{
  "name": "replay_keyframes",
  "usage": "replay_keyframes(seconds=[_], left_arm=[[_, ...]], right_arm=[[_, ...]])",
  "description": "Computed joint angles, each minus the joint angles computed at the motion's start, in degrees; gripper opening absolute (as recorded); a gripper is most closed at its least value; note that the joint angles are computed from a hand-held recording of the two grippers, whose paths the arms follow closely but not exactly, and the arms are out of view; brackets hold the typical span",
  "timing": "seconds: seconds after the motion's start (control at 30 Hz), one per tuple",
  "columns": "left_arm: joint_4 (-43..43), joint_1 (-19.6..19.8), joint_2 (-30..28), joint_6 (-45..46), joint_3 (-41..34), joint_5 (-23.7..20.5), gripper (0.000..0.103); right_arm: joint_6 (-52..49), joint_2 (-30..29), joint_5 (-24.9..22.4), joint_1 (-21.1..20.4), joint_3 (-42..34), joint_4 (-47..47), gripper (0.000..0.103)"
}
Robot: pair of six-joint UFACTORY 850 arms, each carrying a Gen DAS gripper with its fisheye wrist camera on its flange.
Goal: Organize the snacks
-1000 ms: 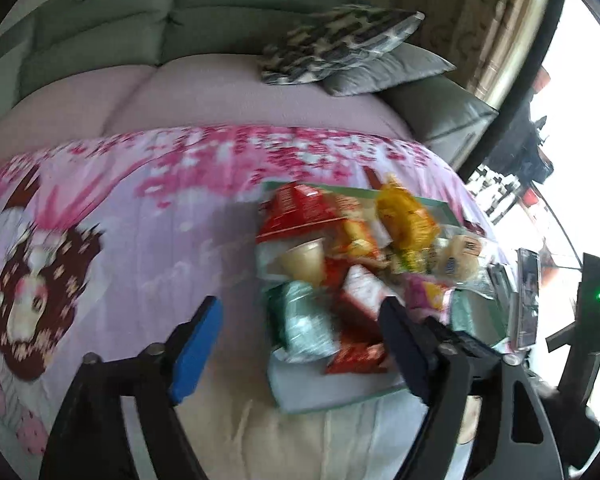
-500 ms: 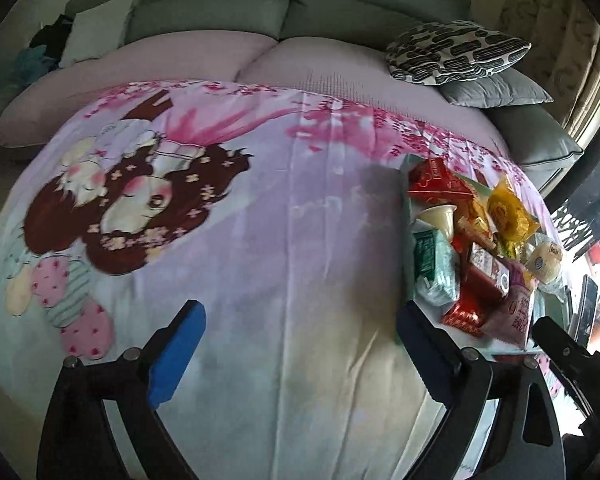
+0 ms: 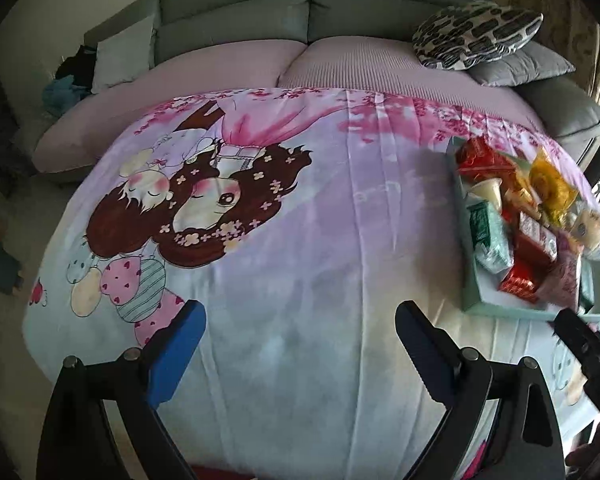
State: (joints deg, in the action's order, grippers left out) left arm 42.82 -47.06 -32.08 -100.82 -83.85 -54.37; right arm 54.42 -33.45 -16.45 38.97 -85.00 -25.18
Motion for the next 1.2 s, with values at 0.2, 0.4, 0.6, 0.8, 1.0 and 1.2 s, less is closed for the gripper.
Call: replay_keyframes(seconds=[0.2,0.4,0.6,0.8,1.0,1.2], left_arm=[[-0.4,0.1,0.5,-1.5,1.2,0.3,0.096],[-1.1,0.2,0.2,-0.6,0.9,0.8,0.096],[-1.3,0.1,0.0,-0.4,0.5,0.2,0.096],[-0.7,0.0,0.4,-1.3,0.9,0.1,0.096],[-1.6,0.2,0.1,-0.7,0.7,0.4,0.096],[-1.7,0.2,-0.1,-0.2,0.6,0.9,0.096]], right_arm=[[-3.5,-0.6,-0.8,-0.2,-0.6,3.7,0.103],[-4.3,-0.6,-0.7,-0.5,-0.5,5.3,0.103],[-2.6,-0.5,-0.8,-0.3,-0.4,3.4,0.103],[-1.3,-0.4,-1.0,-0.1,-0.4,1.8,0.103],[-0.6,-0.5,-1.4,0.1,-0.5,0.7,0.103],[-0.6,-0.6,-1.8,0.1,-0.7,0.5,0.103]])
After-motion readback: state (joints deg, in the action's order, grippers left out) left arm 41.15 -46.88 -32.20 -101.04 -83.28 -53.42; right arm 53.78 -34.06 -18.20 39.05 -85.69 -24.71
